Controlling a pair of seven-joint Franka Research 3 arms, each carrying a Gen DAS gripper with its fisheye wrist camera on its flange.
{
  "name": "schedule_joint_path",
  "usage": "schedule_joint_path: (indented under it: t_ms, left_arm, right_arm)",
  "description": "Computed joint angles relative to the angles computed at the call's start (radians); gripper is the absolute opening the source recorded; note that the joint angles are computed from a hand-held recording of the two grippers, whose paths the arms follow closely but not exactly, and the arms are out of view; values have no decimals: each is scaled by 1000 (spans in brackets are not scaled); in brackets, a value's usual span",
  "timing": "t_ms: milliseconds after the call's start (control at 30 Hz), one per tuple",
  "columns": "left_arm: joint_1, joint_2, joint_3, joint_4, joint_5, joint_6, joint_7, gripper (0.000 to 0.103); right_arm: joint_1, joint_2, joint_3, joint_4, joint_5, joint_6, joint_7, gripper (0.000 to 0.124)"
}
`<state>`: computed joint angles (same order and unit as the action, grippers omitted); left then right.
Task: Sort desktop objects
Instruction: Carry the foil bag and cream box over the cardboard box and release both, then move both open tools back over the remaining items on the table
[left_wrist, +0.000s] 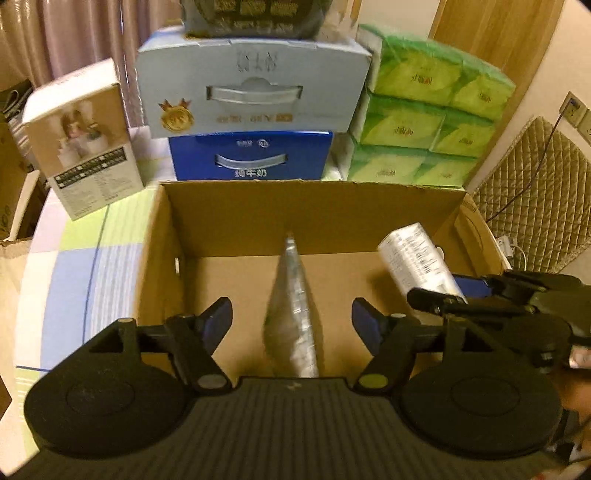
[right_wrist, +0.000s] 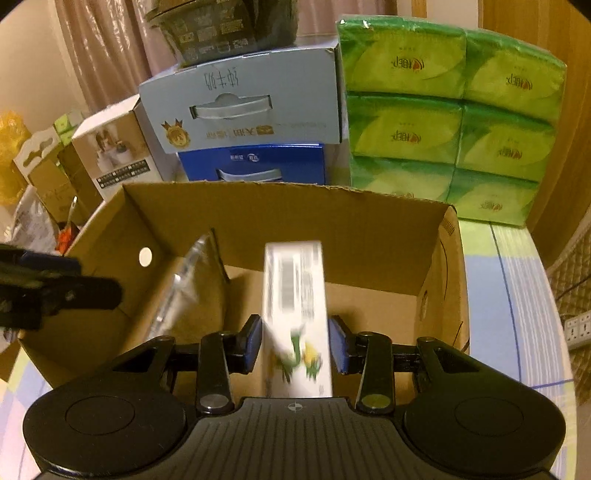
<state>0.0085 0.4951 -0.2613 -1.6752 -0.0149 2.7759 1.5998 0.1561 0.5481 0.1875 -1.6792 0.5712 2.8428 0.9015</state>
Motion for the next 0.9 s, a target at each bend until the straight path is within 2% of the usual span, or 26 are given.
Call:
schedule_joint_path:
  t_ms: [67, 233, 367, 433, 500, 567, 667, 700, 833, 900]
  left_arm:
    - [13, -36, -6, -53, -9, 36, 6, 68]
    - [62, -168, -41, -239, -57, 160, 43, 74]
    - [135, -298, -122, -403, -190, 244, 154, 79]
    - [152, -368, -152, -482, -289, 269, 235, 80]
    - [151, -434, -168, -557, -389, 296, 318, 83]
    - [133, -502, -173, -627, -527, 313, 430, 85]
    - [34, -599, -108, -715, -791, 310, 626, 91]
    - [3, -632, -82, -749, -843, 309, 662, 91]
    - [-38, -740, -35, -881, -837, 318, 621, 92]
    - [-32, -786, -27, -940, -799, 321, 574, 93]
  right_arm:
    - [-14, -14, 20, -18, 23, 23, -21, 56]
    - [-88, -115, 106, -126, 158, 82, -165, 60]
    - [-183, -250, 205, -253, 417, 112, -414, 68]
    - [-239, -339, 250, -331, 611, 92, -596, 72]
    - [-260, -441, 247, -423, 768, 53, -730, 78]
    - [-256, -538, 220, -521, 883, 23, -811, 85]
    - [-235, -661, 167, -667, 931, -27, -833, 88]
    - [-226, -700, 149, -718, 933, -38, -822, 88]
    - [-185, -808, 85, -867, 949, -52, -783, 89]
    - [-164, -844, 59, -923, 920, -59, -751, 89]
